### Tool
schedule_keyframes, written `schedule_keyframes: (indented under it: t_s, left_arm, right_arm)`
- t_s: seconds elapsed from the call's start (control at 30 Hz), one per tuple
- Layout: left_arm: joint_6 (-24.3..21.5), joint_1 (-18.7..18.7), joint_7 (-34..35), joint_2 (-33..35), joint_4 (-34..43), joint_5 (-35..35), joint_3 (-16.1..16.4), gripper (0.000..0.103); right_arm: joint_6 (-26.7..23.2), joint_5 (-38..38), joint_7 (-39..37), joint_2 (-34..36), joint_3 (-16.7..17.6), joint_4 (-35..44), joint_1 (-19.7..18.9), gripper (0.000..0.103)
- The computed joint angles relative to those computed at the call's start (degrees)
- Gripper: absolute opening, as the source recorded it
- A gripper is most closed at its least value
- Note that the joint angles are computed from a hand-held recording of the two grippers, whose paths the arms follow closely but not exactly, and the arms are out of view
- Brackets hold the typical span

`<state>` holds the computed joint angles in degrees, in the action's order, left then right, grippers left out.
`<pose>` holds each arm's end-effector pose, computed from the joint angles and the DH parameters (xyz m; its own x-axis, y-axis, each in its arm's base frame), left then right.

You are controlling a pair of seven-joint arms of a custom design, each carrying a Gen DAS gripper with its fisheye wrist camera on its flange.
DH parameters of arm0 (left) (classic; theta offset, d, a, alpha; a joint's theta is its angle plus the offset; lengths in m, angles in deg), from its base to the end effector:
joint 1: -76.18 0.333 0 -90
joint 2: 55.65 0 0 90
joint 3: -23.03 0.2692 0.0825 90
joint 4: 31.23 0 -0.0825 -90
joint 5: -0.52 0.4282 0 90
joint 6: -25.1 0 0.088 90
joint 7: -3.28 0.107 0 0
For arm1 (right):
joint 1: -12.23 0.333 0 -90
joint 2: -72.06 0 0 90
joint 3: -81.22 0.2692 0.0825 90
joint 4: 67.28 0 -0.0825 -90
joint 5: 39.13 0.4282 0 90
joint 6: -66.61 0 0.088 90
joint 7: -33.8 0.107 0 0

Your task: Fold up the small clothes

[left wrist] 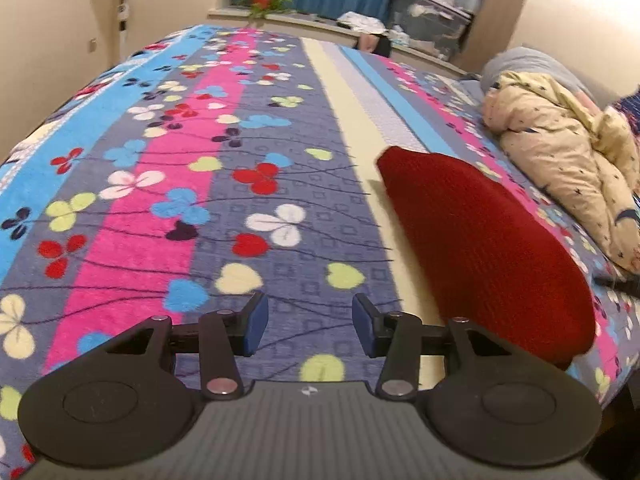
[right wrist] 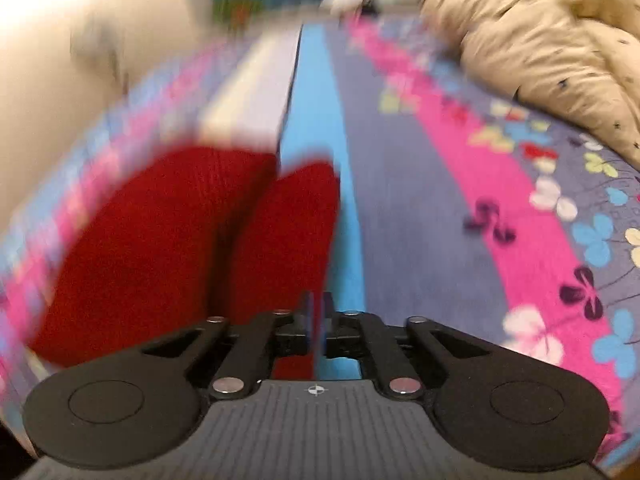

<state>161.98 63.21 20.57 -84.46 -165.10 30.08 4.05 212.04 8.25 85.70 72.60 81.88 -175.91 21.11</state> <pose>0.4333 -0.2767 0.5201 0.3412 -0.9264 0.1592 -0.6406 -0.3531 -0.6819 0.6420 0.0991 0.5009 0.4003 -0.8521 -0.3371 -0.7148 -0.0602 -0.6967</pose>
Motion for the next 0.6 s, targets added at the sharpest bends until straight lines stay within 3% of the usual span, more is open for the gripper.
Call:
schedule_keyframes:
  t_s: [0.03,0.07,0.1,0.2,0.23,0.27,0.33,0.47,0.53,0.6]
  left_arm:
    - [0.73,-0.02,0.42,0.52,0.33,0.85,-0.4,0.051]
    - [1.55,0.02,0.7,0.96,0.58,1.83,-0.79,0.051]
    - [2.47,0.02,0.93,1.3,0.69,2.72,-1.07,0.051]
    - [6.04,0.1,1.84,2.66,1.26,6.2,-2.15,0.051]
    - [6.6,0.07,2.06,3.16,1.58,7.05,-2.46,0.051]
    - [7.27,0.01,2.41,3.79,2.01,7.93,-2.74,0.051]
    - [9.0,-0.45,3.31,4.85,2.54,8.47,-2.52,0.053]
    - [9.79,-0.33,3.94,7.33,4.73,8.69,-2.17,0.068]
    - [10.8,0.01,3.06,8.55,5.74,8.22,-1.4,0.074]
    - [12.81,0.23,2.27,10.3,6.97,6.21,0.05,0.074]
  right_arm:
    - [-0.16,5.72,-2.37,-0.28,-0.03,0.11,-0.13,0.032]
    - [-2.08,9.05,-4.1,0.34,-0.27,1.31,-0.38,0.049]
    - [-4.24,10.89,-5.45,0.83,-0.27,2.01,-0.54,0.057]
    - [-15.14,8.4,-9.27,2.81,-0.01,5.15,-0.96,0.054]
    - [-19.32,1.71,-8.78,3.9,0.19,6.83,-0.71,0.05]
    - [-21.05,-7.18,-7.24,4.84,0.63,7.51,0.22,0.036]
    - [-20.52,-16.29,-5.91,5.07,1.28,6.82,1.52,0.035]
    - [-20.17,-11.21,-6.36,4.94,1.16,7.8,0.4,0.035]
    - [-16.9,-5.1,-8.03,3.5,1.09,5.8,-0.47,0.043]
    - [-12.38,0.32,-7.04,3.28,0.84,5.2,-0.88,0.069]
